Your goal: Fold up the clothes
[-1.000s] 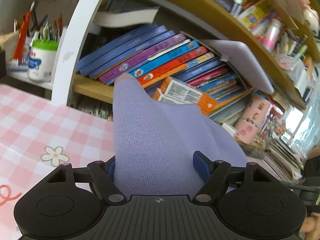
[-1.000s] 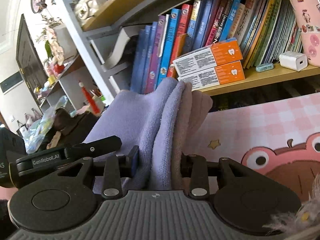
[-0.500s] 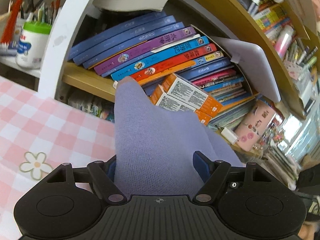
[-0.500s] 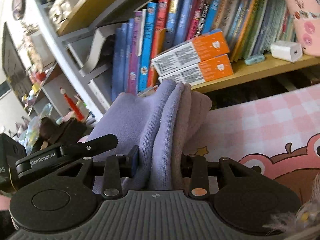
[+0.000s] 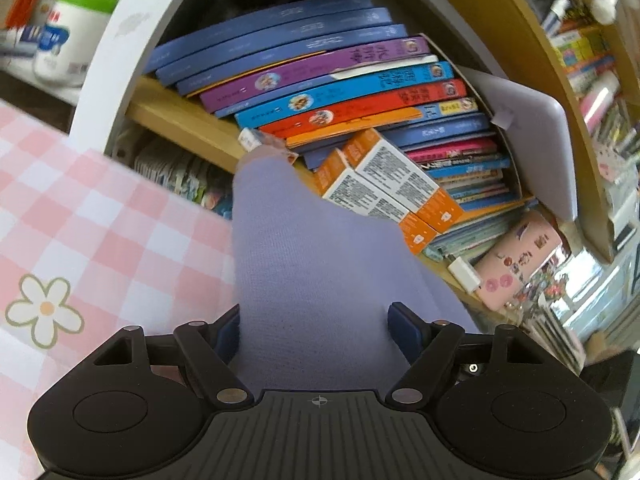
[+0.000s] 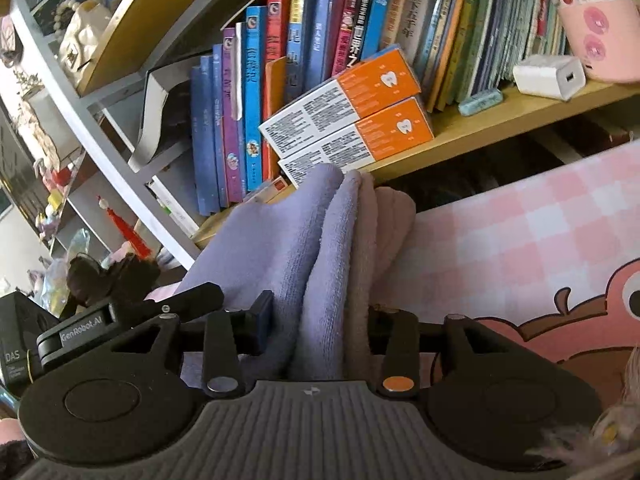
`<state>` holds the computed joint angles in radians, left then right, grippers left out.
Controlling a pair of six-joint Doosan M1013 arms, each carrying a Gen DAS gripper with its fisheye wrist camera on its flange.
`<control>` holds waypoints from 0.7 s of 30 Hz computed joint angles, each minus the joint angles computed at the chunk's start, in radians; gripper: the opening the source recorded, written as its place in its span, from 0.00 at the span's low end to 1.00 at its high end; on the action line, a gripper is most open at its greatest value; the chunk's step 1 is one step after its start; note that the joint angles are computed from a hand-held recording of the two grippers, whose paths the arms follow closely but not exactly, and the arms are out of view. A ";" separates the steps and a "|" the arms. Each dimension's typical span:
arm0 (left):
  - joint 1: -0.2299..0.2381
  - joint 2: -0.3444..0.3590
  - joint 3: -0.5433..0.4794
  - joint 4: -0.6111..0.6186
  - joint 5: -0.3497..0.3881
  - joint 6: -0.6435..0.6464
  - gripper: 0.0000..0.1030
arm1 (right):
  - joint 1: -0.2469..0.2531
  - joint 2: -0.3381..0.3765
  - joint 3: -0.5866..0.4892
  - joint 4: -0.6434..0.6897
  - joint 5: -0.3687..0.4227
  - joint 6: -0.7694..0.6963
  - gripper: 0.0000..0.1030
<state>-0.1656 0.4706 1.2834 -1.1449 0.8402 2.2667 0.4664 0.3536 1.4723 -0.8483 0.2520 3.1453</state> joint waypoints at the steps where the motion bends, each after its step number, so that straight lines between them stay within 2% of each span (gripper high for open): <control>1: -0.001 -0.004 0.005 0.001 -0.013 0.002 0.80 | 0.001 0.000 0.004 -0.047 0.001 0.051 0.47; 3: -0.004 -0.020 0.027 -0.005 -0.062 0.035 0.82 | 0.005 -0.007 0.012 -0.093 0.016 0.105 0.59; 6: -0.002 -0.048 0.075 -0.082 -0.132 0.153 0.88 | 0.015 -0.029 0.049 -0.348 0.013 0.350 0.70; 8: -0.001 -0.067 0.107 -0.155 -0.176 0.246 0.89 | 0.026 -0.041 0.065 -0.453 0.036 0.439 0.71; 11: -0.001 -0.087 0.143 -0.273 -0.225 0.375 0.90 | 0.051 -0.052 0.080 -0.531 0.098 0.506 0.72; 17: 0.000 -0.149 0.239 -0.505 -0.345 0.607 0.91 | 0.106 -0.067 0.103 -0.588 0.217 0.584 0.72; 21: 0.008 -0.190 0.296 -0.577 -0.361 0.668 0.93 | 0.146 -0.082 0.121 -0.629 0.287 0.603 0.73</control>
<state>-0.1572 0.2807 1.5795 -1.7223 0.4790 2.9347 0.6123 0.2719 1.5930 -1.4769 0.5387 3.7480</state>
